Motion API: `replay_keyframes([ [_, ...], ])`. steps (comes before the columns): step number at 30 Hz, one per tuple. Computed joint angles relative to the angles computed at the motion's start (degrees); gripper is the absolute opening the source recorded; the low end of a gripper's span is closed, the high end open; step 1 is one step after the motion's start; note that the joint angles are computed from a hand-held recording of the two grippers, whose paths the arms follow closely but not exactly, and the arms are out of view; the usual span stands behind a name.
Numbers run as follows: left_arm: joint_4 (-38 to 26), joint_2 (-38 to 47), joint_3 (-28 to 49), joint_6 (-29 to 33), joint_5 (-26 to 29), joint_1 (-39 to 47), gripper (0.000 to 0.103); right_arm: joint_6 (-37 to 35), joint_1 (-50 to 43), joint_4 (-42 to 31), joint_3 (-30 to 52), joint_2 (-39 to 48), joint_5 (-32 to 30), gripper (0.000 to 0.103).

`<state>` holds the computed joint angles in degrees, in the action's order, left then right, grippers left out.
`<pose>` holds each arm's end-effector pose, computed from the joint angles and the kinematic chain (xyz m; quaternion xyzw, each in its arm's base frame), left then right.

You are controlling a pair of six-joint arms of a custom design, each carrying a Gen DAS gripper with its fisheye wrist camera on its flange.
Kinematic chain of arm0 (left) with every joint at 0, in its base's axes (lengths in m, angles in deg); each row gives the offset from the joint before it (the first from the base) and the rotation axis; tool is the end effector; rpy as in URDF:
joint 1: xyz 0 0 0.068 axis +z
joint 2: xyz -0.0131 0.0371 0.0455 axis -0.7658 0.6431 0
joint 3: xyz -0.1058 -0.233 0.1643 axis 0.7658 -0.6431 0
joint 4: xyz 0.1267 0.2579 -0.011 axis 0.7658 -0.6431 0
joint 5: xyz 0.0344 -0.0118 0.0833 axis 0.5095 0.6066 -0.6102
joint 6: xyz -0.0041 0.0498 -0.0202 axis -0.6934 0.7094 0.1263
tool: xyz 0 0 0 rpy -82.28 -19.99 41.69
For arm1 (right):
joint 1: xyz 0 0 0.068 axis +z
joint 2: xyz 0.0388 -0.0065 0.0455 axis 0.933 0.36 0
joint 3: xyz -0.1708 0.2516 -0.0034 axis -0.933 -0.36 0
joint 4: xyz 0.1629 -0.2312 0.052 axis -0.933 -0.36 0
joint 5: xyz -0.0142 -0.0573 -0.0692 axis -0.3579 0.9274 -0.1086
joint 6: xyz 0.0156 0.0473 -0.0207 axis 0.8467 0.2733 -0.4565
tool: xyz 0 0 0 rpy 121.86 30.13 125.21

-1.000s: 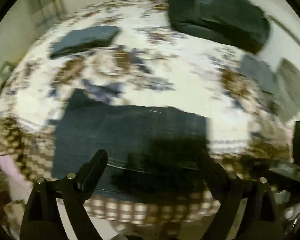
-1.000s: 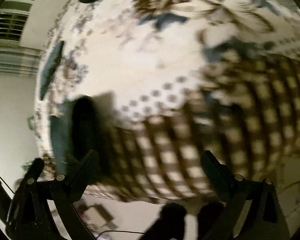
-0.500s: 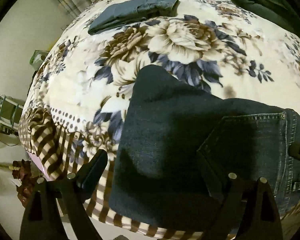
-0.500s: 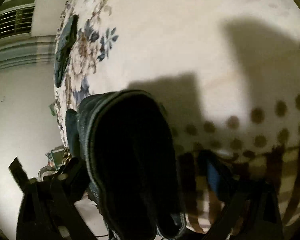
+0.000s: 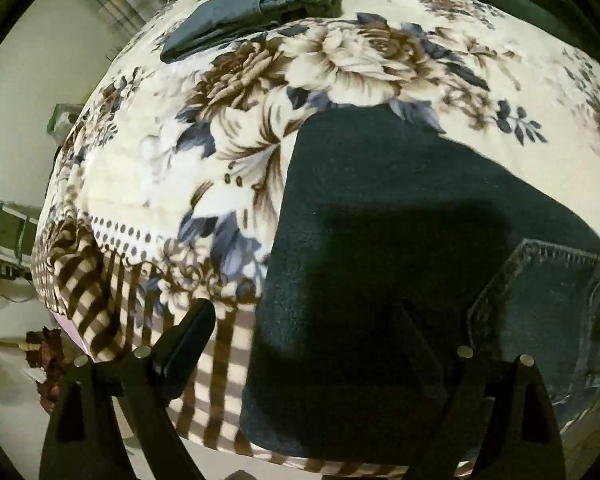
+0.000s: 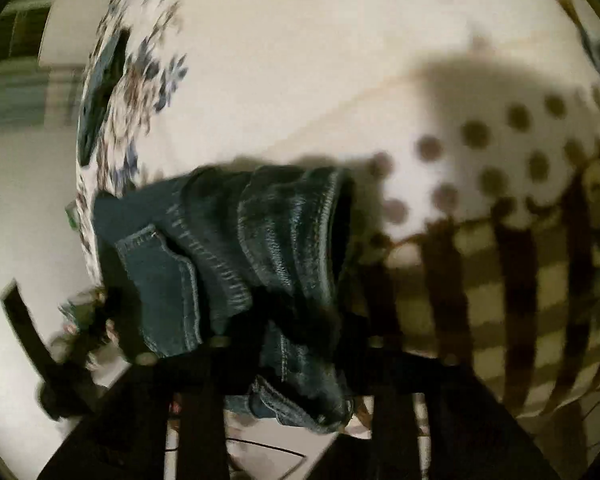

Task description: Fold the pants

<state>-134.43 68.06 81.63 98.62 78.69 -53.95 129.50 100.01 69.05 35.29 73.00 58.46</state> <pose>0.3934 -0.0260 0.3564 0.3684 0.9105 0.0760 0.1717 0.2092 0.1292 0.1823 0.5402 0.7768 0.3092 0.0958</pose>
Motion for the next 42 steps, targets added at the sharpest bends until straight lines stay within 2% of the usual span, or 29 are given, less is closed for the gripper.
replay_keyframes([
  [2, -0.1, 0.1, 0.9, 0.7, 0.2, -0.4, 0.090, 0.2, -0.8, -1.2, -0.1, -2.3, -0.2, 0.057],
  [4, 0.4, 0.0, 2.2, 1.9, 0.0, -1.6, 0.090, -0.6, -0.2, -6.0, 1.9, -4.5, 3.7, 0.057],
  [7, 3.1, -1.8, 2.1, 4.1, -1.4, -4.0, 0.090, -6.6, -0.1, -18.4, 9.7, -2.8, 6.6, 0.058],
  [9, 4.4, -3.8, 1.0, 5.9, -2.4, -5.6, 0.090, -9.7, -0.3, -28.1, 17.8, 2.7, 7.1, 0.066],
  [10, 4.9, -4.9, 0.0, 6.6, -2.5, -5.8, 0.090, -10.7, -0.2, -33.0, 21.7, 5.6, 6.9, 0.068],
  [12, 6.5, -8.1, -3.6, 8.3, -2.8, -6.2, 0.090, -9.6, 0.9, -37.6, 24.1, 6.2, 7.5, 0.069],
  [14, 6.9, -11.3, -8.0, 9.3, -3.0, -6.2, 0.090, -6.0, 2.8, -37.3, 24.6, 6.6, 6.8, 0.069],
  [18, 4.5, -14.8, -14.3, 8.3, -4.2, -5.7, 0.090, 6.3, 7.6, -24.4, 15.3, 4.0, 2.8, 0.067],
  [19, 3.8, -15.7, -16.1, 8.1, -4.1, -5.3, 0.090, 9.7, 9.1, -20.5, 12.8, 3.2, 3.4, 0.063],
  [20, 3.3, -16.6, -17.7, 7.9, -4.1, -4.8, 0.090, 12.9, 10.9, -16.5, 10.5, 2.5, 4.9, 0.041],
  [21, 3.2, -17.5, -19.2, 7.9, -4.3, -4.5, 0.090, 14.6, 12.4, -14.7, 9.6, 2.3, 6.3, 0.036],
  [24, 2.3, -18.5, -20.6, 6.9, -3.5, -3.2, 0.090, 14.7, 15.5, -20.0, 13.7, 3.4, 10.7, 0.026],
  [28, -1.6, -15.7, -17.2, 4.8, -1.5, -1.3, 0.090, 9.4, 17.7, -30.6, 23.1, 5.7, 13.7, 0.025],
  [30, -2.2, -15.2, -16.4, 4.9, -1.3, -1.0, 0.090, 7.2, 18.0, -32.8, 25.0, 7.1, 13.4, 0.025],
  [32, -2.3, -14.7, -15.5, 5.7, -1.3, -0.6, 0.090, 6.2, 17.3, -31.6, 23.4, 7.7, 11.0, 0.025],
  [34, -2.5, -14.1, -14.5, 6.2, -1.0, 0.1, 0.090, 8.2, 16.6, -25.1, 18.2, 6.9, 8.3, 0.031],
  [36, -4.7, -11.6, -10.7, 5.7, 0.4, 1.5, 0.090, 10.6, 15.7, -19.9, 13.8, 4.7, 7.3, 0.063],
  [37, -7.1, -8.9, -6.7, 4.5, 2.4, 2.9, 0.090, 12.8, 16.1, -19.5, 12.9, 3.5, 7.7, 0.071],
  [38, -8.7, -7.1, -4.3, 3.7, 3.8, 3.9, 0.090, 16.8, 17.9, -19.0, 11.6, 1.0, 10.9, 0.080],
  [41, -15.1, 1.6, 6.9, 1.2, 8.5, 7.5, 0.090, 26.2, 23.1, -18.4, 10.7, -1.6, 19.2, 0.083],
  [42, -16.3, 3.5, 9.0, 1.0, 9.3, 8.0, 0.090, 30.5, 25.4, -16.1, 9.6, -2.2, 22.2, 0.085],
])
